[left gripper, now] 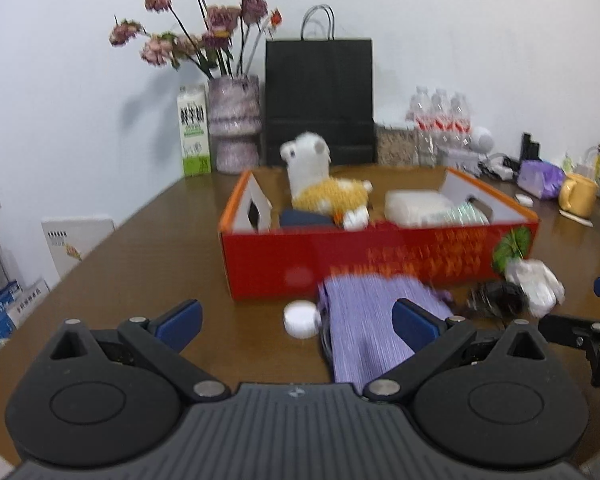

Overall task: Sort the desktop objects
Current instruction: 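Withdraw both grippers from the box back toward the purple cloth bag, then grasp the purple cloth bag with the left gripper while the right grasps the white tissue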

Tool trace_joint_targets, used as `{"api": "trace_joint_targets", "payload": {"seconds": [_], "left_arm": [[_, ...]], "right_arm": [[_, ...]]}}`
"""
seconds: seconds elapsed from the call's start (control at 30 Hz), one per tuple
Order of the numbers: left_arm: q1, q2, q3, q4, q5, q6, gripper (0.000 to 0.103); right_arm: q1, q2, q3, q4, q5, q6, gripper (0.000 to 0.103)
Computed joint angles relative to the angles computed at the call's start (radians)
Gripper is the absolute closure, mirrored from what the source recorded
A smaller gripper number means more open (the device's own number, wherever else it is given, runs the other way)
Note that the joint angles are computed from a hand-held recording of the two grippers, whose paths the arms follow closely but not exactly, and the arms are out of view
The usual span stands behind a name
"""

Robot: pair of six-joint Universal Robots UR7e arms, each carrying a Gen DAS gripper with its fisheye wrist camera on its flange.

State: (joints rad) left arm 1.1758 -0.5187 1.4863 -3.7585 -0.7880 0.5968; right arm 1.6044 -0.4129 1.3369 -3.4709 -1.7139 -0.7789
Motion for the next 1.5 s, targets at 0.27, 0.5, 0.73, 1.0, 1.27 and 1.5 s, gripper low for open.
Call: {"api": "trace_joint_targets", "payload": {"seconds": [0.27,0.5,0.73,1.0,1.27,1.5], "left_arm": [[-0.001,0.006,0.017,0.090,0.000,-0.047,0.000],[-0.004,0.035,-0.041,0.155,-0.019,-0.065,0.000],[-0.003,0.076,-0.126,0.235,0.000,-0.106,0.000],[-0.002,0.116,-0.197,0.277,0.021,-0.107,0.000],[0.008,0.097,-0.191,0.341,-0.038,-0.154,0.030],[0.008,0.085,-0.174,0.334,-0.053,-0.168,0.049]], "right_arm": [[-0.022,-0.004,0.023,0.014,-0.055,0.031,0.000],[-0.027,0.004,0.004,0.031,-0.056,0.032,0.000],[-0.027,0.028,-0.056,0.025,-0.074,0.008,0.000],[-0.029,0.063,-0.173,0.071,-0.067,-0.005,0.002],[-0.029,0.102,-0.293,0.206,-0.048,0.031,0.026],[-0.039,0.089,-0.287,0.254,-0.006,0.071,0.076]]}}
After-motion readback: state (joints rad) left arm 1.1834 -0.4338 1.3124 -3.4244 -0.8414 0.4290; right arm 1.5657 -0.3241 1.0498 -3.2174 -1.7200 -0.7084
